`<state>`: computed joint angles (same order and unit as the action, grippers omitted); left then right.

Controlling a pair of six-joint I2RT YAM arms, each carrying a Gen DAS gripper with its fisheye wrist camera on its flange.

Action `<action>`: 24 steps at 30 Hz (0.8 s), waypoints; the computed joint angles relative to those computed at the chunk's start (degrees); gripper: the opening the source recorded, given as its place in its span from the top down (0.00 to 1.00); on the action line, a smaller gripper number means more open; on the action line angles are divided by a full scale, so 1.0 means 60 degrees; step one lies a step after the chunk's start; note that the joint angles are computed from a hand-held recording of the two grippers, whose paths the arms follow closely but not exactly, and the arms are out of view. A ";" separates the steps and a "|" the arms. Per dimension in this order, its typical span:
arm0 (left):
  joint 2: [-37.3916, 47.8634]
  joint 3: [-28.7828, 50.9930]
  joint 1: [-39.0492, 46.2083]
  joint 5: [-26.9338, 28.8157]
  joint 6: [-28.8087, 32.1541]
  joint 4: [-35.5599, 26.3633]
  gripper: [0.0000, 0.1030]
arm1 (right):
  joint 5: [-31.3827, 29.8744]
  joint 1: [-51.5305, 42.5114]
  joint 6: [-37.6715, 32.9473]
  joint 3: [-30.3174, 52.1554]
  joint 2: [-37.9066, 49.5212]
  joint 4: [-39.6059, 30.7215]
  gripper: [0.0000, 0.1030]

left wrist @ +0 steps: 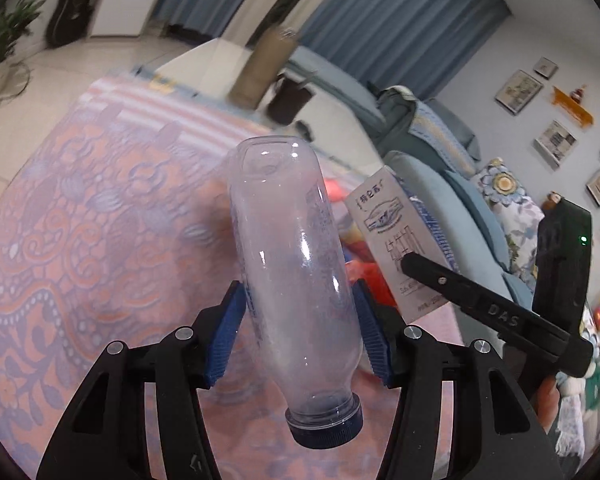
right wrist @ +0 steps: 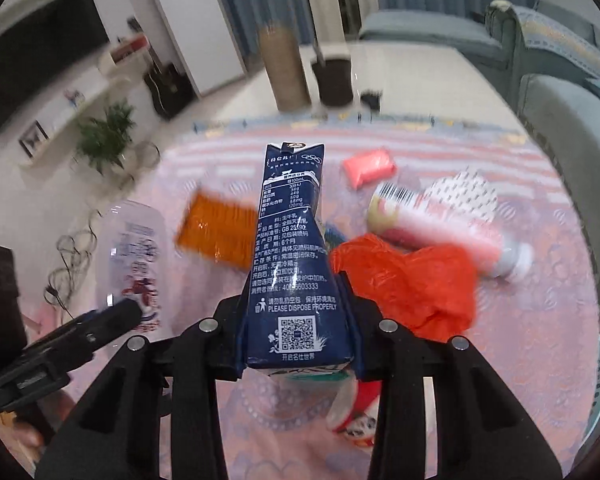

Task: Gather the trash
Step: 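Grasp the clear plastic bottle with the left tool while the right tool grasps a blue carton, then carry bottle and carton to the wastebasket and open both tools to drop them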

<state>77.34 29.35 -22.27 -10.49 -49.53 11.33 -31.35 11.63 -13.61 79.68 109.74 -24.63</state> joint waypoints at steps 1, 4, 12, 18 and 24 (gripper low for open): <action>-0.0070 0.0159 -0.0153 -0.0106 0.0055 -0.0130 0.48 | -0.0286 -0.0256 -0.0034 -0.0101 -0.0254 -0.0040 0.67; -0.0095 0.0871 -0.0679 -0.0423 0.0289 -0.0539 0.48 | -0.0771 -0.0991 -0.0110 -0.0527 -0.1041 0.0158 0.67; 0.1563 0.3826 -0.2045 -0.0772 0.1218 -0.1269 0.48 | -0.2374 -0.3556 -0.0342 -0.0021 -0.1326 -0.0303 0.67; 0.3986 0.6974 -0.2902 -0.0722 0.1916 -0.1930 0.48 | -0.2722 -0.5396 -0.0481 0.0876 -0.0364 -0.0311 0.67; 0.7089 1.0977 -0.3404 -0.0204 0.2467 -0.3041 0.48 | -0.2141 -0.6897 -0.0378 0.2257 0.1470 -0.0337 0.67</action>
<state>119.88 95.21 -42.69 -11.72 -34.73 -6.92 -44.19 -29.75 -15.88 93.22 118.56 -26.64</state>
